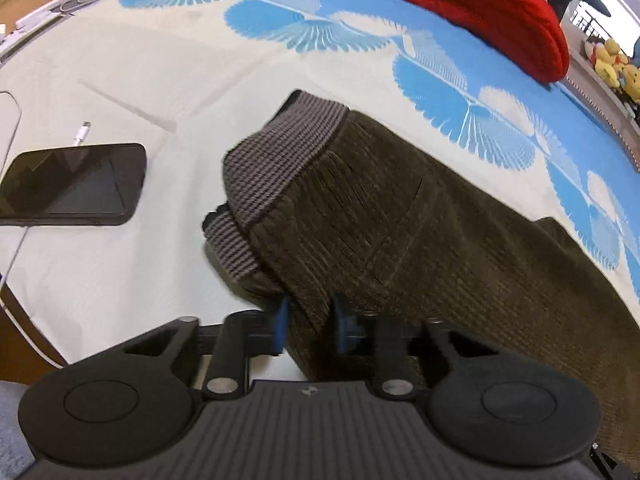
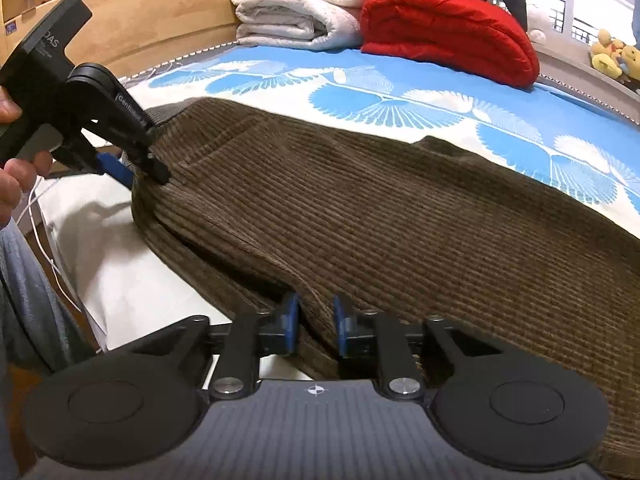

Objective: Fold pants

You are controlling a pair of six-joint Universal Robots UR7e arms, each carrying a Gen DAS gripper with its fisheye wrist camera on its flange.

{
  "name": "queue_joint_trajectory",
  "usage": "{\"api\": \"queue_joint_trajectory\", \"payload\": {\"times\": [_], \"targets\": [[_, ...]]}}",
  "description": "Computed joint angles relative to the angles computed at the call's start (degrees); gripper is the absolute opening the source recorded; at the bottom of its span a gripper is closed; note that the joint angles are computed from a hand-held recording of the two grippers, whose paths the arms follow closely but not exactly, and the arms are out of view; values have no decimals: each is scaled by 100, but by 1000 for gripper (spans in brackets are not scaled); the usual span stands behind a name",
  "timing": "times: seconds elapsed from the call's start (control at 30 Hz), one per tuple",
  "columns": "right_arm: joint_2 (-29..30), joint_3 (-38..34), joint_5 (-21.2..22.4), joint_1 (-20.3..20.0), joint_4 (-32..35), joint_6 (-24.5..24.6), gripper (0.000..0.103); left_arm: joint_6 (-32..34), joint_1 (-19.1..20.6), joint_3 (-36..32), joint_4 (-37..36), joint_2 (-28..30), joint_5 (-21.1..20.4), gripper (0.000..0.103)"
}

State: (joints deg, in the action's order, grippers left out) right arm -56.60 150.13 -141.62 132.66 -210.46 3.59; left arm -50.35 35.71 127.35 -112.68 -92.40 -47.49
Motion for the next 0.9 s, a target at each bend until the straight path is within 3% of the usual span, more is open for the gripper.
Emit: {"api": "queue_joint_trajectory", "payload": {"times": [0.07, 0.1, 0.13, 0.2, 0.23, 0.27, 0.33, 0.4, 0.43, 0.5, 0.53, 0.7, 0.77, 0.83, 0.9], "targets": [[-51, 0, 15, 27, -2, 24, 15, -16, -69, 20, 79, -155, 8, 15], [-143, 21, 66, 38, 55, 58, 14, 1, -107, 44, 132, -249, 22, 5], [-230, 50, 118, 67, 86, 80, 14, 26, -155, 70, 224, -323, 97, 4], [-383, 108, 228, 137, 146, 30, 9, 17, -200, 105, 396, -392, 244, 4], [-514, 162, 439, 102, 242, -6, 0, -13, -211, 105, 541, -371, 365, 4], [-675, 221, 748, -2, 393, -25, 0, -3, -185, 91, 643, -344, 401, 4], [-546, 164, 646, -93, 734, 92, 0, 63, -113, 126, 416, -454, 128, 6], [-240, 132, 413, -24, 455, -24, 1, 253, -179, 231, -3, -636, -97, 13], [-273, 103, 418, 7, 542, -14, 9, 305, -258, 257, -72, -672, -93, 17], [-420, 150, 671, -54, 482, 47, 18, 414, -368, 264, -187, -634, -46, 41], [-479, 144, 701, -62, 547, 181, 18, 462, -384, 247, -228, -569, -27, 46], [-378, 127, 561, 37, 107, 78, 20, 371, -178, 49, -103, -81, -145, 47], [-327, 112, 502, 77, 32, 7, 31, 397, -64, 33, -159, 37, -251, 47], [-286, 115, 500, 96, -50, -93, 39, 428, 11, 82, -281, 54, -297, 46], [-156, 77, 391, 107, -157, -230, 42, 456, 4, 168, -485, 44, -248, 17]]}}
